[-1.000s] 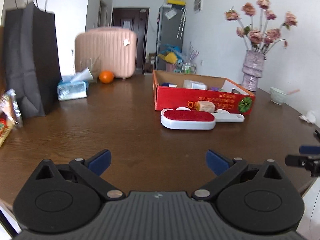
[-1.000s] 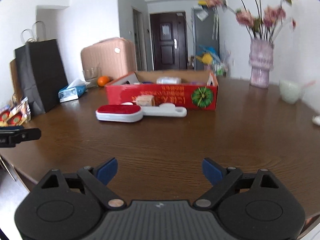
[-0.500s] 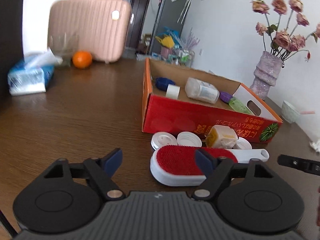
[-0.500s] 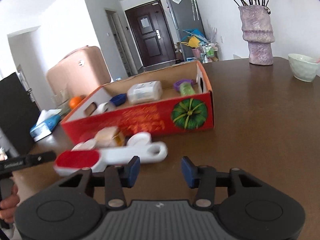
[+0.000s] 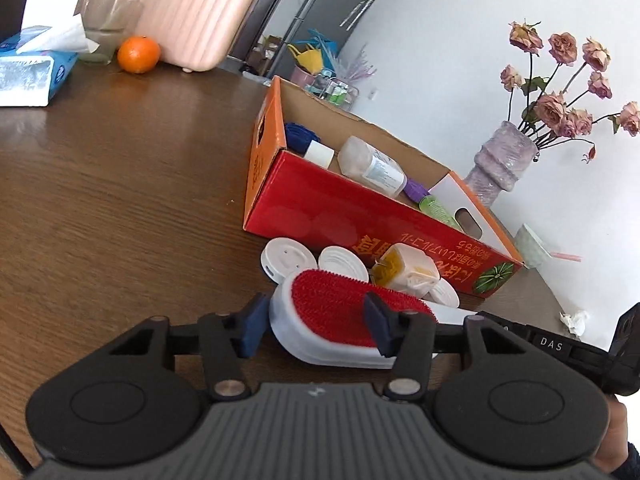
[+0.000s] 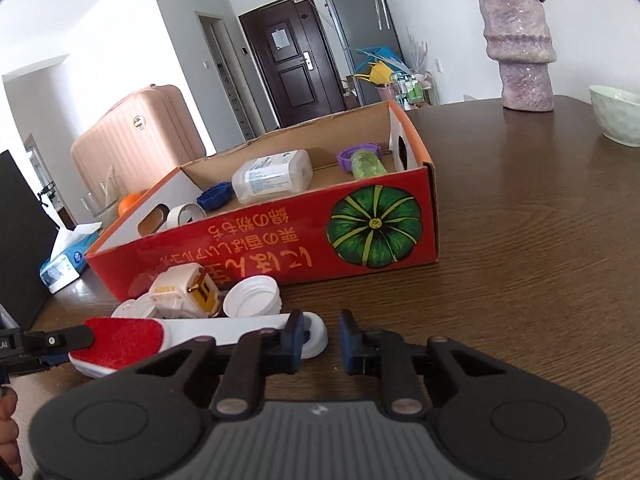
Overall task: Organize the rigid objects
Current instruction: 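Grasp the red brush head with the left gripper while the right grasps its white handle, then lift the red lint brush with both grippers into the box and open them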
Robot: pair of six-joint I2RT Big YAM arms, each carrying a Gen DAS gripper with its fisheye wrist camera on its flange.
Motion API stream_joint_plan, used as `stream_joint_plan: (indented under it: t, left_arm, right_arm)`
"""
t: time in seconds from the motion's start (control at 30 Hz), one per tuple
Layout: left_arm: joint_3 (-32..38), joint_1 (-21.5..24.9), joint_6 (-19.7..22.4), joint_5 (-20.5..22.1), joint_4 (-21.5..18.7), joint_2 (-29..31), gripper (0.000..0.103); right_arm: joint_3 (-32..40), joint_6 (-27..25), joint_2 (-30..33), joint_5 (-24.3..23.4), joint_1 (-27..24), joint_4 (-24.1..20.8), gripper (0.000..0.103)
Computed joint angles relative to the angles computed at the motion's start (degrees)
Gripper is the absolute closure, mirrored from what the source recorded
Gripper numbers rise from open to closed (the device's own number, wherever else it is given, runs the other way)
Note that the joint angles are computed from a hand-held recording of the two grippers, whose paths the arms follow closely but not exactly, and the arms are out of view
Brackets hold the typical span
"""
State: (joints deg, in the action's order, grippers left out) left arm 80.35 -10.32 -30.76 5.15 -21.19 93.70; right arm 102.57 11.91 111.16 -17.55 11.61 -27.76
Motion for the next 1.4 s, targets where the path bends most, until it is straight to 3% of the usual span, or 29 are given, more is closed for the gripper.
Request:
stream_joint_plan:
  t: [0.13,0.4,0.63,0.8,1.07,1.23,1.4]
  left_arm:
    - [-1.5,-1.6,-3.1,-1.1,-2.6,-2.7,0.052]
    - [-12.8,-7.9,-5.4,-7.3,-1.1,-16.2,0.053]
    - [-14.9,-14.0,-3.0,-16.6,-1.4,-25.1,0.053]
    - [-15.8,-17.1,-2.6,-19.3,-1.5,-28.3,0.053]
    - [-15.1,-18.3,-2.4,-19.7,-0.6,-28.4,0.052]
    - [-11.0,-15.3,-0.4,-16.0,0.4,-23.8,0.052]
    - [-4.0,-10.9,1.1,-10.4,0.9,-16.1,0.052]
  right_arm:
    - [-1.2,1.8,-2.2,-1.7,-0.7,-3.7,0.090]
    - [-19.4,2.0,-18.1,-1.6,-1.7,1.7,0.090]
    - [-27.7,0.5,-29.6,-0.7,-1.5,6.4,0.090]
    - [-31.3,1.3,-35.0,-1.9,-2.6,8.5,0.090]
    - [-33.6,1.8,-38.3,-2.1,-3.8,10.0,0.090]
    - [-30.7,2.0,-35.3,-1.3,-4.0,10.0,0.090]
    - [-23.4,2.3,-28.3,0.1,-3.9,10.0,0.090]
